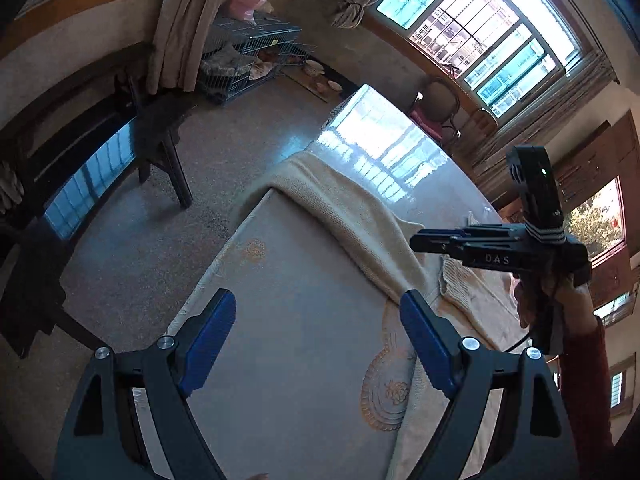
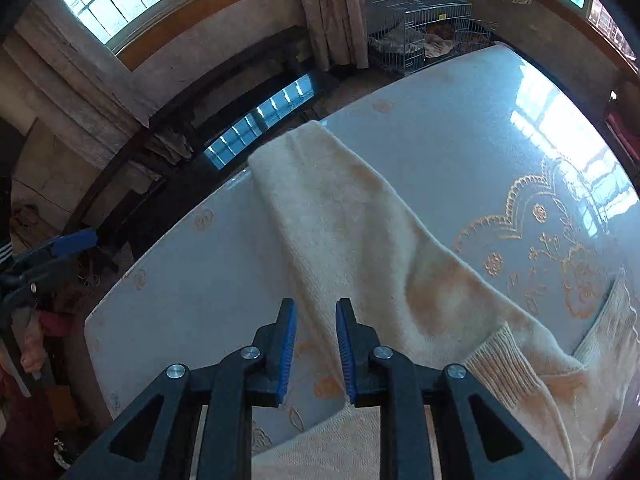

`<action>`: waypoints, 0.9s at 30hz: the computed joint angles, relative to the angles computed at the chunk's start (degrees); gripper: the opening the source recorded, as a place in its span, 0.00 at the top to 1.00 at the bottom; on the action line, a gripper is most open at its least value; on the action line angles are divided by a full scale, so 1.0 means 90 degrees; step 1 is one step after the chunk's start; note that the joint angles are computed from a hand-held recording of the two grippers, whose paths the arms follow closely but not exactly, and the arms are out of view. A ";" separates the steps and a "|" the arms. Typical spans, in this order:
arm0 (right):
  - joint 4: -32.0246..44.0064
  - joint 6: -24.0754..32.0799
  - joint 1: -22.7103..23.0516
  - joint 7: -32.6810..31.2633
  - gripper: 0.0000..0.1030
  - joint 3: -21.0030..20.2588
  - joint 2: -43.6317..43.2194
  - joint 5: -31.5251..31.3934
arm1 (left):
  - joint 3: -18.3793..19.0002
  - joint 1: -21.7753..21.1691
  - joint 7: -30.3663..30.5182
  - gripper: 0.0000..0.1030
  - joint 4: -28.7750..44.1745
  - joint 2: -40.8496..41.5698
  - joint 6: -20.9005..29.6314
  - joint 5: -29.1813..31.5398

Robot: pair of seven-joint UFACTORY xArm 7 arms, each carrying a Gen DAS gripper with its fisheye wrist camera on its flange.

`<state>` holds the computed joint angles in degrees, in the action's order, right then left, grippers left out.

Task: Fold clothes
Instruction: 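Grasp the other sleeve cuff with the right tool, fold it over the body, release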

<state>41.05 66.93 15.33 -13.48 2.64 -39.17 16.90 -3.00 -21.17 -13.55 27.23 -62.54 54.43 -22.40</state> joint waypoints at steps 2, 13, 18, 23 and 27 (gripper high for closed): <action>0.0599 -0.0441 0.0076 0.0332 0.83 0.0569 0.1072 -0.0266 | 0.0054 0.0051 0.0119 0.16 -0.0017 -0.0178 0.0186 0.0178; 0.2820 -0.0395 0.0819 0.1846 0.78 0.1254 0.4315 -0.2471 | 0.0957 0.0897 0.0931 0.11 -0.0415 -0.0367 0.0357 0.0361; 0.2631 -0.0544 0.1003 0.1619 0.91 0.1157 0.4194 -0.2636 | 0.0973 0.0999 0.1168 0.11 -0.0419 0.0231 -0.0006 0.0166; 0.1685 -0.1332 0.0842 0.0990 0.93 0.0828 0.3149 -0.1617 | 0.1047 0.0998 0.1381 0.11 -0.0255 0.1080 -0.0384 -0.0094; 0.0915 -0.1908 0.0591 0.0467 0.94 0.0251 0.1895 -0.0395 | 0.1153 0.0872 0.1614 0.11 0.0023 0.1841 -0.0629 -0.0448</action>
<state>49.28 49.76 20.65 -9.28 4.90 -22.11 13.34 7.38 -13.32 0.98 27.44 -45.97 48.77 -26.43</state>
